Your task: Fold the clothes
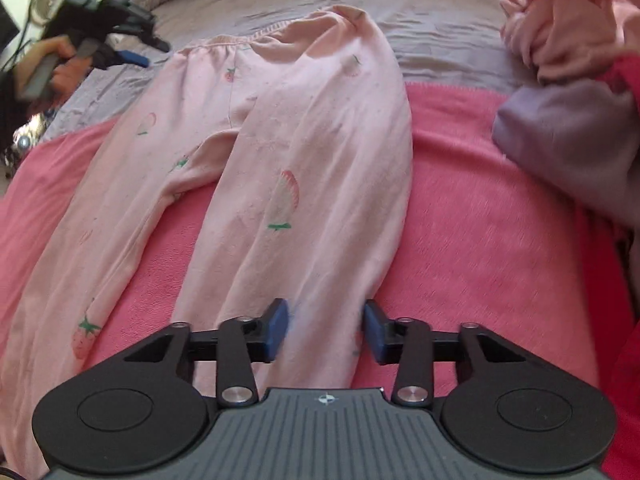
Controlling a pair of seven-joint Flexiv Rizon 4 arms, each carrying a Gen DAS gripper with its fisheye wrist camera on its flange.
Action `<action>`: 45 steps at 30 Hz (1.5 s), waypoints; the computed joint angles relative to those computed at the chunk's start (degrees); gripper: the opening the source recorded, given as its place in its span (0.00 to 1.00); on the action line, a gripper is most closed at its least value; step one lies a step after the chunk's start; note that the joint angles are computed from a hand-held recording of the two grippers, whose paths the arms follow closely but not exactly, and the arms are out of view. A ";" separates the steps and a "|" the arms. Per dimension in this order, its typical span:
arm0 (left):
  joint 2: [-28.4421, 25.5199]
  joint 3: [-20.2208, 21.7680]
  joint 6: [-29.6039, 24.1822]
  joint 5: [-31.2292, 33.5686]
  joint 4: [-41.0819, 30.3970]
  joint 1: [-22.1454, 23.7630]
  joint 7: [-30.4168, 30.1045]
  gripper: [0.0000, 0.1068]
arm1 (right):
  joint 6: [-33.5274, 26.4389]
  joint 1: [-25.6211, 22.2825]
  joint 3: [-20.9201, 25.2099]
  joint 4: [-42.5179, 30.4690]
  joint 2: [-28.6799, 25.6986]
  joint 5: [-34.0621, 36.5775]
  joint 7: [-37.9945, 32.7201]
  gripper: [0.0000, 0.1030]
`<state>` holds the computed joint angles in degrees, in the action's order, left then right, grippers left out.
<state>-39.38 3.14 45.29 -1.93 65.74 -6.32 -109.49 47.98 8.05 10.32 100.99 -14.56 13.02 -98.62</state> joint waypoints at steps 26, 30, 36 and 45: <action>16.51 -2.20 12.02 4.84 31.65 -8.34 8.00 0.66 | 3.39 1.67 -1.26 6.95 3.67 -9.87 10.07 0.05; 17.16 -2.87 14.55 4.11 33.58 -7.54 8.65 0.67 | 8.80 3.23 -4.39 10.58 5.53 -24.17 16.26 0.04; 17.41 -2.88 14.98 3.91 33.99 -7.50 9.16 0.67 | 11.02 0.77 -9.86 12.35 2.83 -44.76 24.96 0.06; 20.89 -5.19 13.01 -2.22 37.17 -5.45 12.00 0.66 | 17.81 -1.88 -7.65 16.08 6.57 -42.81 26.74 0.43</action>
<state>-18.48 -2.05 58.30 -4.16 102.91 -11.77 -97.48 65.80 6.18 2.68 117.07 -7.98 -29.78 -71.88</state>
